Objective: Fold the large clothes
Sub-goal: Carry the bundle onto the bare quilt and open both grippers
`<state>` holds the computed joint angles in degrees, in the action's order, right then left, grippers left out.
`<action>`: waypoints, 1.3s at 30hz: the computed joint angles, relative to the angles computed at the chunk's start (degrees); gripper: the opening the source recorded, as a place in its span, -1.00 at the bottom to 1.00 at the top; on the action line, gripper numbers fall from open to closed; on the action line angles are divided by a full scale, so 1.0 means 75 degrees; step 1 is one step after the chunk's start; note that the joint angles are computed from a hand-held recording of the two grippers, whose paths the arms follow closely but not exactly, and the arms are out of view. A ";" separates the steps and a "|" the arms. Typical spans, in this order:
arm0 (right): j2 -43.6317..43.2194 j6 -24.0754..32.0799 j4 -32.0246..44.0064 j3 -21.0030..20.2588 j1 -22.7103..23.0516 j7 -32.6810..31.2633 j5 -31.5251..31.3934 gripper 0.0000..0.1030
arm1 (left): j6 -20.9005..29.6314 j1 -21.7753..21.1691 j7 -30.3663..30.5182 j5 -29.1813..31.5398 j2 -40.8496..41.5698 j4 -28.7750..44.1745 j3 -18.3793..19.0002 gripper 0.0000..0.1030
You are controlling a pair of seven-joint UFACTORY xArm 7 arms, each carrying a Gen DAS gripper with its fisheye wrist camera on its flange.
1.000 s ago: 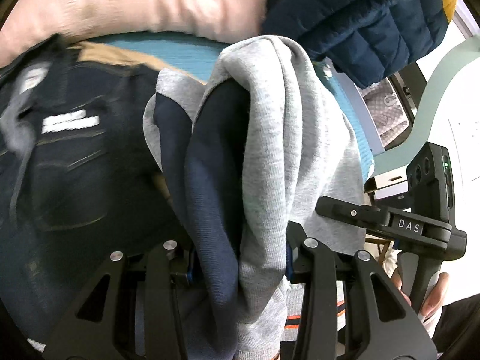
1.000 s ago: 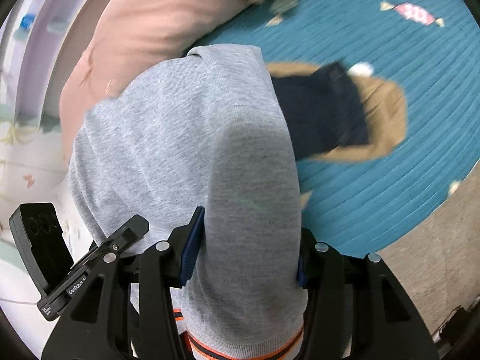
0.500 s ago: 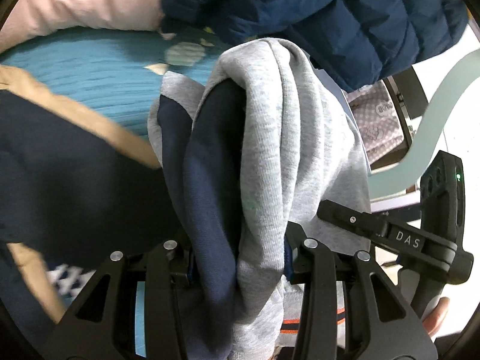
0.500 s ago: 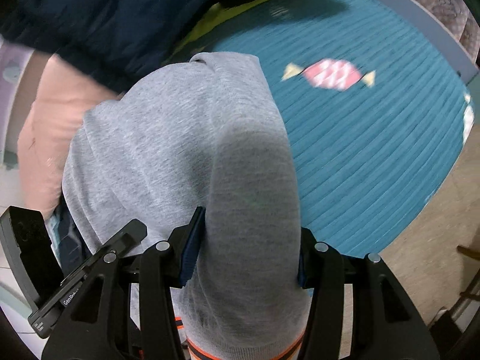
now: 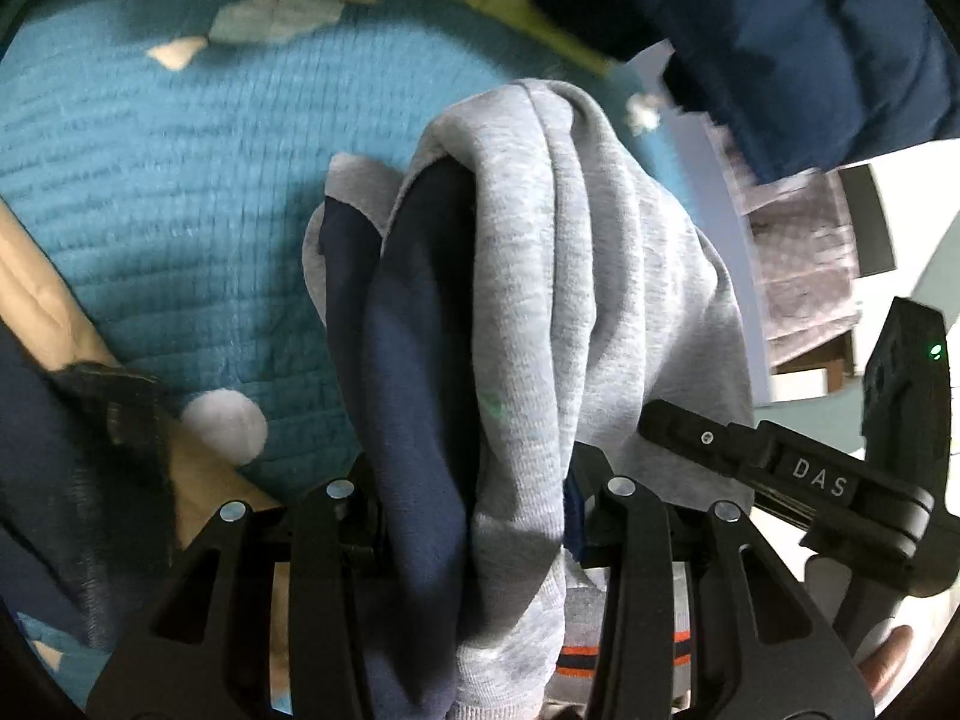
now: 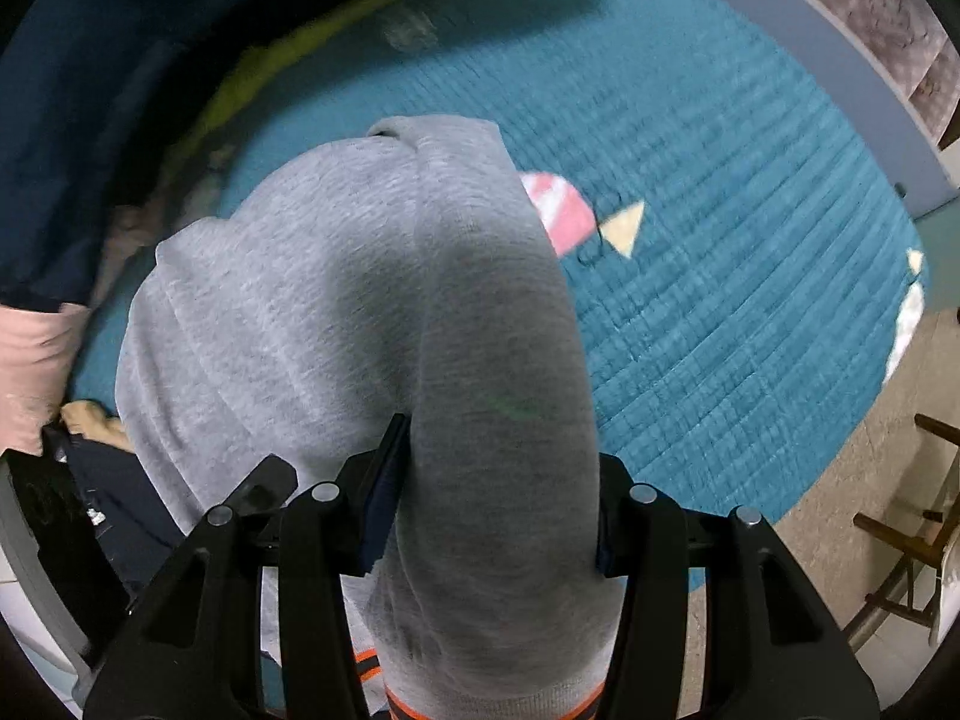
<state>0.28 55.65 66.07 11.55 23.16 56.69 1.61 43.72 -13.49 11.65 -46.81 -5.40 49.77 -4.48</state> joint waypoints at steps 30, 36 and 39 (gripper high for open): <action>-0.1306 0.1552 0.0036 0.0662 0.0066 0.1789 -0.1770 0.71 | -0.0368 -0.0642 -0.1425 0.4247 -0.1949 -0.0646 -0.0263 0.73; -0.1650 0.2610 0.0775 0.1203 0.0421 0.2858 -0.2404 0.71 | 0.0495 -0.0580 -0.1312 0.4447 -0.3085 -0.0718 -0.0115 0.73; -0.1713 0.3092 0.1097 0.1518 0.0622 0.3355 -0.2682 0.71 | 0.1049 -0.0552 -0.1041 0.4479 -0.3806 -0.0770 0.0081 0.73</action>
<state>-12.57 78.84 74.30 22.93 27.83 81.86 -18.51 51.59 -17.63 3.84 -13.22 -33.95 43.99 -3.88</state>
